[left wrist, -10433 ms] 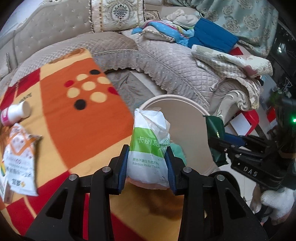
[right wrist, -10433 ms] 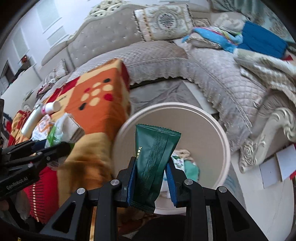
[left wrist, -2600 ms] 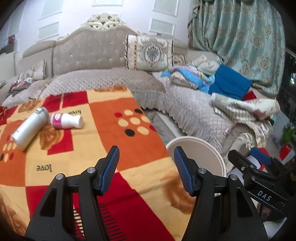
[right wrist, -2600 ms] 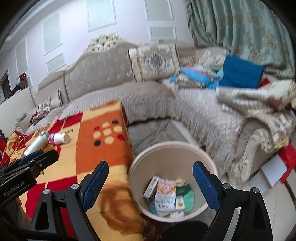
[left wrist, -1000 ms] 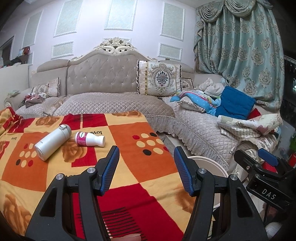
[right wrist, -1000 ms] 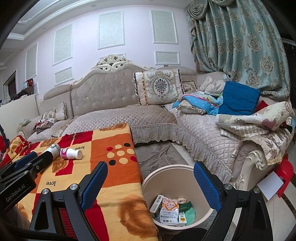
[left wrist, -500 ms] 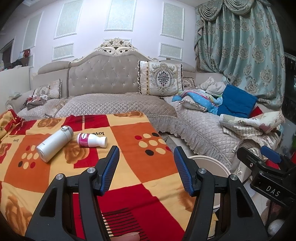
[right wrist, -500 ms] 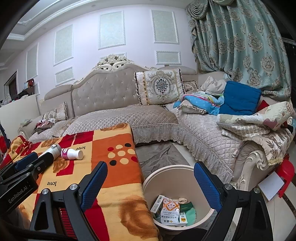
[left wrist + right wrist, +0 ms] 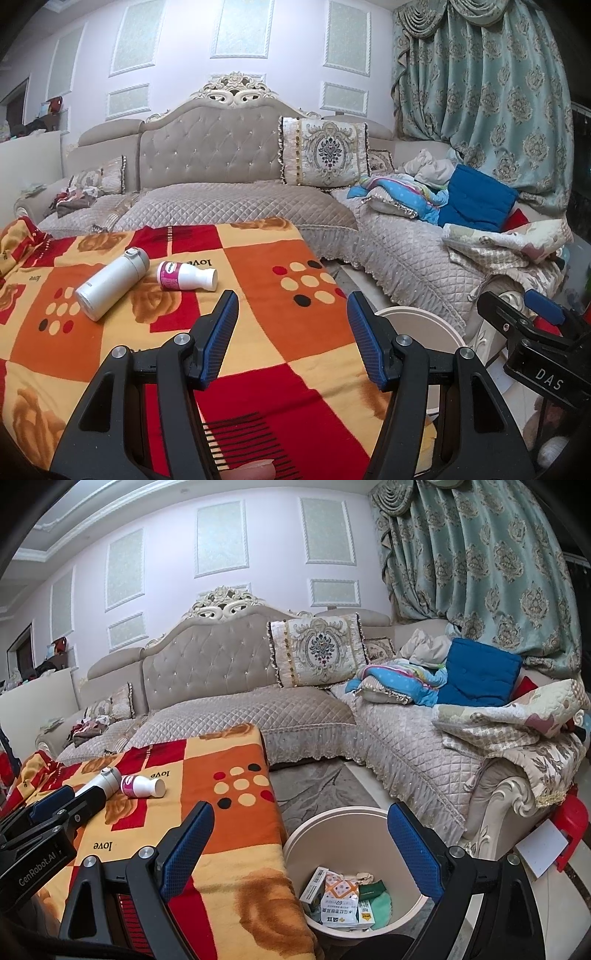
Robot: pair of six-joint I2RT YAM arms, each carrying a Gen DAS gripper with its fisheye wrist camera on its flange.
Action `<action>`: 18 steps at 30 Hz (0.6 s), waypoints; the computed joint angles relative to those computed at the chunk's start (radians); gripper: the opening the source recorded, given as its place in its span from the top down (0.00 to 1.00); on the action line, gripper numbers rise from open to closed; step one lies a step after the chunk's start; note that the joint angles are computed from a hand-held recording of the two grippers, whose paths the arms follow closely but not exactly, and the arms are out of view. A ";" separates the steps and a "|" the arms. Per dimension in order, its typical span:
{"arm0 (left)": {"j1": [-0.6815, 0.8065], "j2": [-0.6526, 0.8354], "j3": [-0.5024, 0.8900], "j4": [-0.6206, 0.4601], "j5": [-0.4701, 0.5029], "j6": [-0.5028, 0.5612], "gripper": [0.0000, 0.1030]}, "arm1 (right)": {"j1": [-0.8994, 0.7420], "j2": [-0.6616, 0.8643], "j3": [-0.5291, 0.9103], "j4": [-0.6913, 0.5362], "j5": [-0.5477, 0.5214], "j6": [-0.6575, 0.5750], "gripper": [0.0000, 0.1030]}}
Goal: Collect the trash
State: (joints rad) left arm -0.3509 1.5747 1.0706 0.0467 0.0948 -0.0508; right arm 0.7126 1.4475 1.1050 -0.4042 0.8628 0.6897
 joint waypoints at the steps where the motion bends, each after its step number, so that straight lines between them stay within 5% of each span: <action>1: 0.000 0.002 0.001 -0.002 0.000 0.000 0.42 | 0.000 0.001 0.001 -0.001 -0.001 0.000 0.09; 18: -0.007 0.000 -0.005 0.001 -0.006 0.001 0.42 | 0.000 0.005 -0.004 0.000 -0.009 0.009 0.09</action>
State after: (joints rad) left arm -0.3581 1.5744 1.0657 0.0475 0.0885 -0.0498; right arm 0.7129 1.4530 1.1007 -0.4042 0.8537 0.6984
